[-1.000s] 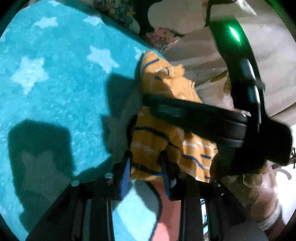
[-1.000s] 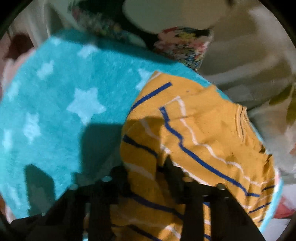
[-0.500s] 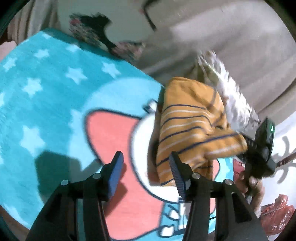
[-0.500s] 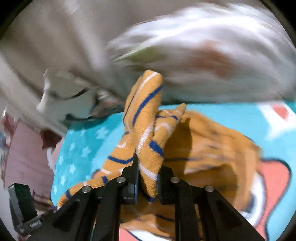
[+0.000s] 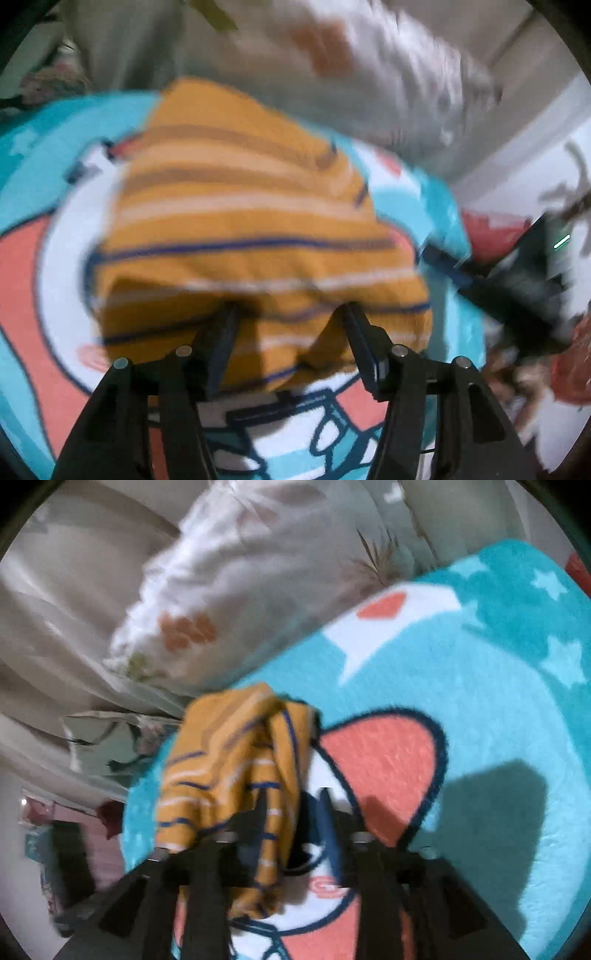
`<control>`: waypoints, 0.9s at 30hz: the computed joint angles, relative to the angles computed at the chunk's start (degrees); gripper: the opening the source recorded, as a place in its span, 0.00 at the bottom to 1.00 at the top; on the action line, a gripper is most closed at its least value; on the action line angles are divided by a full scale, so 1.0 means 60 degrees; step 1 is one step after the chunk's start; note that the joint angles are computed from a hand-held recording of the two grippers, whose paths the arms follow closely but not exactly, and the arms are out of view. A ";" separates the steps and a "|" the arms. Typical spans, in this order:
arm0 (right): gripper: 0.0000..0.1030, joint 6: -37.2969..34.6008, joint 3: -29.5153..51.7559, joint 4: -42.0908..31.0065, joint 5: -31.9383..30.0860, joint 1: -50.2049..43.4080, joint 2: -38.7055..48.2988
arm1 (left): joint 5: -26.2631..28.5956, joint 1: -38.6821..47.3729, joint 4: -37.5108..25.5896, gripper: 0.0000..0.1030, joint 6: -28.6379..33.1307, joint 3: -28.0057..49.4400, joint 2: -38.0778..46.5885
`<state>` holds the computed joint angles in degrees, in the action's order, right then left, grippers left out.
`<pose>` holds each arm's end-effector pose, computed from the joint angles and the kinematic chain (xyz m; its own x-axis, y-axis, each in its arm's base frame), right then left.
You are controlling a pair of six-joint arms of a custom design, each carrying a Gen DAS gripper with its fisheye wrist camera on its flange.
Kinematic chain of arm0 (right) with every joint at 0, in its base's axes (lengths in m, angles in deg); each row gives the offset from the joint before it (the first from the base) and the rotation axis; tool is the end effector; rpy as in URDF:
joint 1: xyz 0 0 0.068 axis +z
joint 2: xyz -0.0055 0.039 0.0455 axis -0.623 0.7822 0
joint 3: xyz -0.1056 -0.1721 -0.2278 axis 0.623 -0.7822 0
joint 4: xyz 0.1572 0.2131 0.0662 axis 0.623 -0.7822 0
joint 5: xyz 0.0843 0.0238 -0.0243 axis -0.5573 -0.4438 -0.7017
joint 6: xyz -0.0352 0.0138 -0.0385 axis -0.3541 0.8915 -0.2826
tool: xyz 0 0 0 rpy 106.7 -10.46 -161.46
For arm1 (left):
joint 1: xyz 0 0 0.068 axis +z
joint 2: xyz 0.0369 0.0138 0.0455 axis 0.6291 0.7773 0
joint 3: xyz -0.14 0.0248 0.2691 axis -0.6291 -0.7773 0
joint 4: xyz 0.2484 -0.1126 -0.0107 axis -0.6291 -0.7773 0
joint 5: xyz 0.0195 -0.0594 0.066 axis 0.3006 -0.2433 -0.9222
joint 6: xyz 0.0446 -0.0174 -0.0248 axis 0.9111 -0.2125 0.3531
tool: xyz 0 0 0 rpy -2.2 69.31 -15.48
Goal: Fold small clothes
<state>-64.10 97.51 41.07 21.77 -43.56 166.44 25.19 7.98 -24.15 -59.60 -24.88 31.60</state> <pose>0.3343 -0.0042 0.0696 -0.9335 0.0057 -0.3585 -0.2416 0.7287 0.6408 0.2140 -0.1294 0.0892 -0.8651 -0.3830 -0.3239 -0.2303 0.8769 -0.4220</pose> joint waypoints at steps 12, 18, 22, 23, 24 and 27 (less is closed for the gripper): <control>0.43 0.0077 0.0626 -0.0167 0.0405 0.1988 0.0500 | -0.1123 -0.1570 -0.1454 0.56 -0.0663 -0.0261 -0.1228; 0.08 0.0605 0.0188 0.0771 -0.1298 0.1768 0.0550 | -0.2179 -0.2036 -0.3298 0.57 -0.1838 -0.1281 -0.3961; 0.07 -0.0007 -0.0457 0.0857 -0.1242 0.0992 0.0150 | -0.2321 -0.1095 -0.4259 0.57 -0.1716 -0.1655 -0.5155; 0.07 -0.0146 -0.0531 0.0865 -0.0991 0.0845 0.0215 | -0.2160 -0.0652 -0.4255 0.57 -0.1607 -0.1825 -0.5391; 0.07 -0.0286 -0.0475 0.0776 -0.0683 0.0684 0.0453 | -0.1919 -0.0142 -0.3889 0.57 -0.1380 -0.1926 -0.5241; 0.07 -0.0235 0.0059 0.0502 -0.0534 0.0380 0.1434 | -0.1329 0.1209 -0.3153 0.60 -0.0562 -0.2116 -0.4859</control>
